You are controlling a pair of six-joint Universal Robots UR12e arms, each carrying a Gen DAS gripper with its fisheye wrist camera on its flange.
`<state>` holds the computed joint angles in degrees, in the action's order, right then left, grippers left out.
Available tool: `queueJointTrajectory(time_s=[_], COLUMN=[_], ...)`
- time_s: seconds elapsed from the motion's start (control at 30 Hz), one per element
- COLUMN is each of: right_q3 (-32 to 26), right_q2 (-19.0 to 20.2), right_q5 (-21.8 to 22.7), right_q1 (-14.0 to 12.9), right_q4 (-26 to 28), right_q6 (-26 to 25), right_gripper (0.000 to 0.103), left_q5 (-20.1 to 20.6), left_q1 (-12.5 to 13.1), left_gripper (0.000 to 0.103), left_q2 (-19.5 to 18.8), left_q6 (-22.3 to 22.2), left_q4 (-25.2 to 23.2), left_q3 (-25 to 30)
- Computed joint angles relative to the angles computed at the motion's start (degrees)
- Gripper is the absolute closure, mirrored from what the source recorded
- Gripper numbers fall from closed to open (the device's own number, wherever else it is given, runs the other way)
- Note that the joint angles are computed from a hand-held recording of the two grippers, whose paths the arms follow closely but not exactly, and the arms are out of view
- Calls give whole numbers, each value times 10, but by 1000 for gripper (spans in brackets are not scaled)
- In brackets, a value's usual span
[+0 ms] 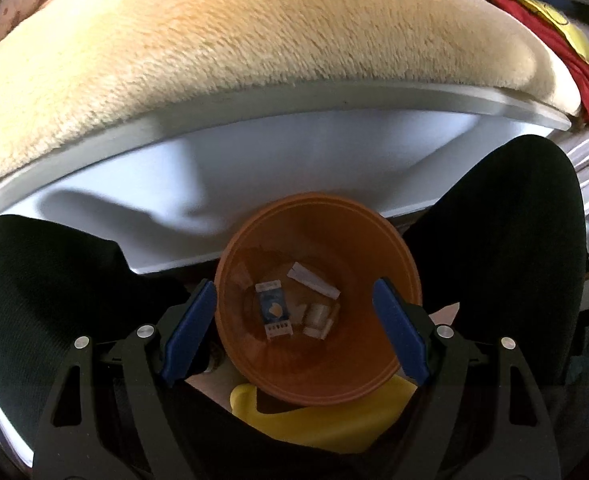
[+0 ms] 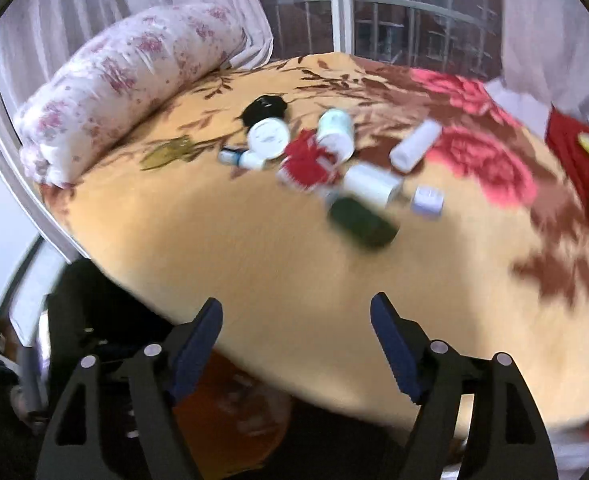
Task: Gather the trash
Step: 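Grasp the green spray bottle with the right gripper while the left gripper grasps the yellow hair clip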
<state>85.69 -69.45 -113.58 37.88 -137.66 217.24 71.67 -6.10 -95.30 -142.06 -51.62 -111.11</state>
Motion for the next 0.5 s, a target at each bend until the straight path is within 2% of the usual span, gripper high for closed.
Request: queueJointTrajectory(time_s=[0.17, 0.3, 0.37, 0.5], right_q3=[-17, -27, -37, -65], right_q2=[10, 19, 25, 39], right_q5=[23, 55, 86, 139], right_q1=[-36, -57, -68, -85], right_q4=[45, 62, 74, 112], right_q6=[-74, -117, -146, -188], right_gripper=[27, 29, 33, 33], left_q5=[-13, -36, -43, -45], left_q1=[3, 10, 11, 9], left_gripper=[25, 25, 25, 24], left_q2=[-9, -8, -6, -8], left_q6=[12, 23, 26, 28], left_q4=[-22, -29, -30, -27], left_q3=[10, 11, 11, 10])
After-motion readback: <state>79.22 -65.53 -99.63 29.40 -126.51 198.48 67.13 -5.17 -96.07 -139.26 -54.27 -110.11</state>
